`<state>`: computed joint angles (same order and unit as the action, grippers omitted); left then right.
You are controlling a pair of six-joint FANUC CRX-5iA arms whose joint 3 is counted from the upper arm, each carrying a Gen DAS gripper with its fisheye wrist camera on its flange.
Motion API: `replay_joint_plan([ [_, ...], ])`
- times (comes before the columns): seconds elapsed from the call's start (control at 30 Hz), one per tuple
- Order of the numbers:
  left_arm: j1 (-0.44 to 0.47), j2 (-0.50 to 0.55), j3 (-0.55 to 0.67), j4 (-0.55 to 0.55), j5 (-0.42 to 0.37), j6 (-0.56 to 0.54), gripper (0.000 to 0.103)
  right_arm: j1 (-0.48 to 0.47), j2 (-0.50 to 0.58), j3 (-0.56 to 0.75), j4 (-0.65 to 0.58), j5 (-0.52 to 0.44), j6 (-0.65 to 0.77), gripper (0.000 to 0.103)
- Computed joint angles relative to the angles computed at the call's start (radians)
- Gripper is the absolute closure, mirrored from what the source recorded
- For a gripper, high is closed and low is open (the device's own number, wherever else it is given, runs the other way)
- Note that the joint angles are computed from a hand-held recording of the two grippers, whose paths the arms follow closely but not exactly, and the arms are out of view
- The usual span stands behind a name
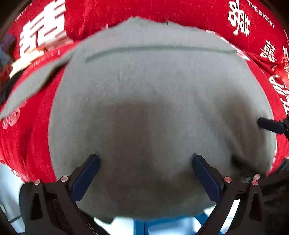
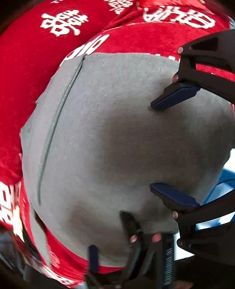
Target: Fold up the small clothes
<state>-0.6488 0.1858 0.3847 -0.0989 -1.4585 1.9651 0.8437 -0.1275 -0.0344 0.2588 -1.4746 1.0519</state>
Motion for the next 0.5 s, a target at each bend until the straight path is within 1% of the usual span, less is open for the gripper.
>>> replay_joint_plan([
  [0.1,0.039,-0.017,-0.035,0.066,-0.047,0.020,0.000,0.007,-0.079,-0.066,-0.011,-0.019,0.000,0.017],
  [0.17,0.067,-0.035,-0.065,0.103,-0.057,0.033,0.000,0.012,-0.124,-0.095,-0.022,-0.042,0.000,0.017],
  [0.2,0.080,-0.045,-0.079,0.120,-0.061,0.041,0.000,0.010,-0.121,-0.089,-0.028,-0.066,0.000,0.017],
  [0.23,0.092,-0.057,-0.093,0.132,-0.057,0.047,0.000,0.018,-0.107,-0.086,-0.015,-0.115,-0.001,0.017],
  [0.27,0.098,-0.070,-0.102,0.133,-0.051,0.059,0.000,0.025,-0.084,-0.076,-0.004,-0.142,-0.004,0.017],
  [0.33,0.090,-0.081,-0.081,0.086,-0.051,0.100,0.000,0.030,-0.071,-0.054,0.004,-0.178,-0.034,0.017],
  [0.4,0.092,-0.075,-0.058,0.085,-0.034,0.107,0.000,0.017,-0.065,-0.019,-0.007,-0.158,-0.076,0.017],
  [0.5,0.084,-0.028,0.014,0.088,-0.020,0.102,0.000,-0.017,-0.046,0.036,-0.046,-0.051,-0.087,0.017],
])
